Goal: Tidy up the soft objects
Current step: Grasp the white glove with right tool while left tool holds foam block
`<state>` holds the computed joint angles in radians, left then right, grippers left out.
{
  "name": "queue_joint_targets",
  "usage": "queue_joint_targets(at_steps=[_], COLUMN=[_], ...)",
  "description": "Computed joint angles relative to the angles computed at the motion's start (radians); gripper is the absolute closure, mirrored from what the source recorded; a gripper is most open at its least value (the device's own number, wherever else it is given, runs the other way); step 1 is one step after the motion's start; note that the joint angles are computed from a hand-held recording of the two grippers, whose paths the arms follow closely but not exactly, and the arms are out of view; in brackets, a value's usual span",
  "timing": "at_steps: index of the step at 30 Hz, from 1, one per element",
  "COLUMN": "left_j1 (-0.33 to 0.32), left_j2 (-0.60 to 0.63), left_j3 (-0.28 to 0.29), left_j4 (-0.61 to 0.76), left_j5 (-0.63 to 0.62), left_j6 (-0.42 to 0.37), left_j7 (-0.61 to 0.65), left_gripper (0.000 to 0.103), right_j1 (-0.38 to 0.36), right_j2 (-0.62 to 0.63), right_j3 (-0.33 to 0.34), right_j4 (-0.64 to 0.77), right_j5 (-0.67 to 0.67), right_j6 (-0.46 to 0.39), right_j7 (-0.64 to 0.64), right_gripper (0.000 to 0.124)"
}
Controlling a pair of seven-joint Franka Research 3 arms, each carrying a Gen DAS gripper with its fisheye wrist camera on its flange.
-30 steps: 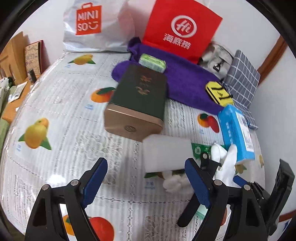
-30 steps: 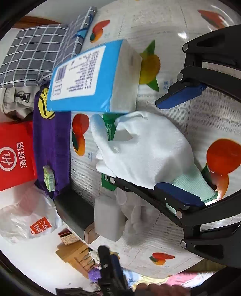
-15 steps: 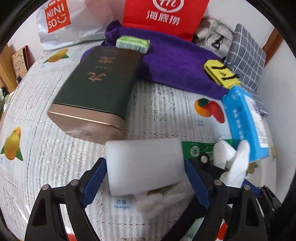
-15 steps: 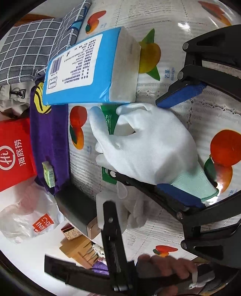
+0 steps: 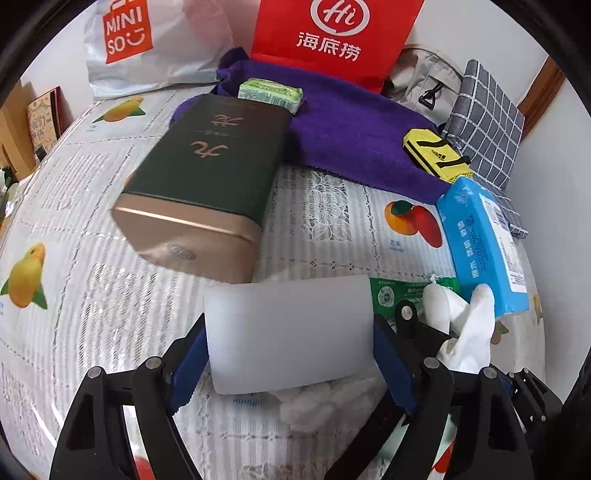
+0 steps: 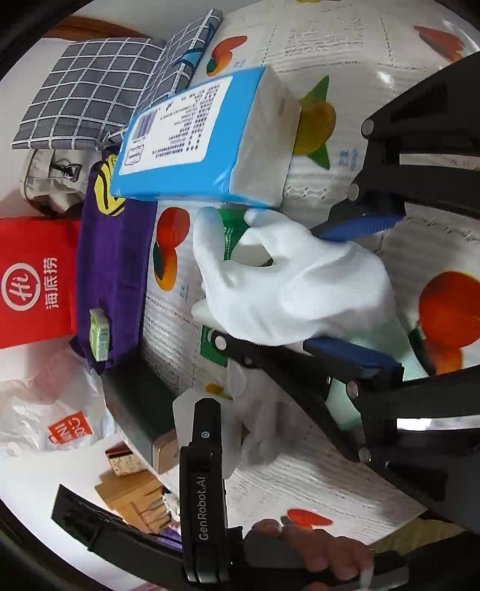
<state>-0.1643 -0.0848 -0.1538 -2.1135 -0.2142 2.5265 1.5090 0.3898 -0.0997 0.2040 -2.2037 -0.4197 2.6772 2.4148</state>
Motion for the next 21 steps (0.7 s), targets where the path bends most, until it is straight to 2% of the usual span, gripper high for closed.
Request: queue_joint_targets(at_steps=[1, 3, 4, 8, 11, 15, 21], left_j1=[0.0, 0.0, -0.002, -0.006, -0.006, -0.001, 0.01], left_j2=[-0.008, -0.028, -0.041, -0.084, -0.118, -0.161, -0.219], left_j3=[0.0, 0.003, 0.006, 0.016, 0.028, 0.043, 0.064], left_j4=[-0.006, -0.023, -0.034, -0.073, -0.104, -0.149, -0.211], left_j5=[-0.002, -0.005, -0.012, -0.013, -0.005, 0.017, 0.038], left_j6=[0.002, 0.007, 0.011, 0.017, 0.011, 0.008, 0.011], left_j7=[0.001, 0.0, 0.002, 0.0, -0.011, -0.04, -0.078], left_gripper=[0.021, 0.021, 0.022, 0.022, 0.022, 0.022, 0.022], right_j1=[0.0, 0.001, 0.0, -0.023, -0.044, -0.052, -0.122], right_j2=[-0.016, -0.037, -0.047, -0.087, -0.126, -0.179, -0.272], right_j3=[-0.003, -0.005, -0.004, 0.022, 0.046, 0.045, 0.101], right_j4=[-0.019, -0.044, -0.054, -0.085, -0.11, -0.165, -0.228], right_j5=[0.007, 0.047, 0.068, 0.06, 0.045, 0.103, 0.096], right_j6=[0.018, 0.039, 0.045, 0.067, 0.046, 0.06, 0.034], right_j7=[-0.002, -0.024, -0.036, -0.013, 0.005, -0.004, 0.048], right_gripper=[0.082, 0.105, 0.108, 0.11, 0.11, 0.11, 0.11])
